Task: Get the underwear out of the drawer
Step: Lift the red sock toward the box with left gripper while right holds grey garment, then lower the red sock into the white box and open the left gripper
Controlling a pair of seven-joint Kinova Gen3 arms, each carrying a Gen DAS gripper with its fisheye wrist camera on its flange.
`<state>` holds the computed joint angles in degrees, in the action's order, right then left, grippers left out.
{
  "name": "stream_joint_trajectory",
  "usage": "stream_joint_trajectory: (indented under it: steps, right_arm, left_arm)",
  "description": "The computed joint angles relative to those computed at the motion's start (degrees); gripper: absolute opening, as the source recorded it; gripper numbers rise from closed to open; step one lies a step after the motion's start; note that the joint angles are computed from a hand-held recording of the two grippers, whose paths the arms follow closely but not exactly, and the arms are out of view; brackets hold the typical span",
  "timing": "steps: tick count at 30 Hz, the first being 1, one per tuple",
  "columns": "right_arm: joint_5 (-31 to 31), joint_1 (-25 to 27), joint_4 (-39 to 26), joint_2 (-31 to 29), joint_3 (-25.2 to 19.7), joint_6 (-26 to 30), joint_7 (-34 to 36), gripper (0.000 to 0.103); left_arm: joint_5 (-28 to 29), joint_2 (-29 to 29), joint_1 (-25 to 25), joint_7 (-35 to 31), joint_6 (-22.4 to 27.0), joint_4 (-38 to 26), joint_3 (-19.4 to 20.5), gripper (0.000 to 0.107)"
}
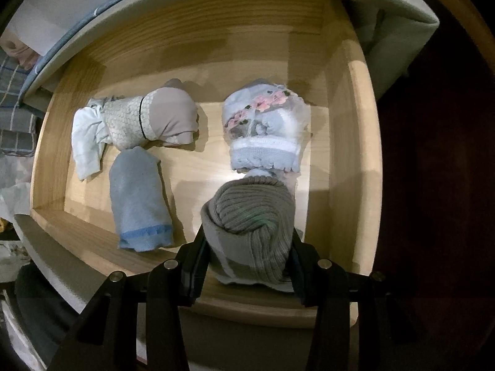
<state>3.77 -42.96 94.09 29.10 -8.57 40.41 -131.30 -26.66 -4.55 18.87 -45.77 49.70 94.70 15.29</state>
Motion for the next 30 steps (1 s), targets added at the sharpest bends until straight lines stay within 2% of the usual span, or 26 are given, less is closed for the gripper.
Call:
stream_joint_trajectory:
  steps: [2,7,12,18,23,25,30]
  right_arm:
    - [1.1,-1.0,-0.5,0.0,0.6,0.9,-0.6,0.043]
    - [4.0,-2.7,-1.3,0.1,1.2,2.1,-2.0,0.043]
    - [3.2,-1.7,-1.7,0.4,0.3,2.0,-1.1,0.043]
    - [2.0,-0.9,-0.7,0.1,0.0,0.7,-0.5,0.043]
    - [2.0,-1.0,-0.6,0.0,0.2,0.9,-0.3,0.043]
    - [2.2,-1.2,-0.7,0.0,0.4,1.0,-0.5,0.043]
    - [2.4,-1.5,-1.4,0.5,0.6,1.4,-0.8,0.043]
  left_arm:
    - [-1.8,3.3,0.2,0.8,0.3,-2.0,0.3,0.046]
    - [-1.6,10.8,3.0,-0.9,2.8,-6.8,-2.9,0.047]
    - [1.6,14.9,4.7,-3.6,3.6,-8.5,-6.2,0.047]
    - [5.2,16.8,4.9,-5.5,4.0,-8.7,-8.4,0.05]
    - [4.2,18.1,6.5,-4.8,7.2,-10.2,-9.3,0.055]
    - [3.2,17.7,7.2,-3.5,7.0,-9.7,-9.6,0.055]
    - [5.4,14.9,5.8,-4.2,5.3,-8.6,-9.1,0.056]
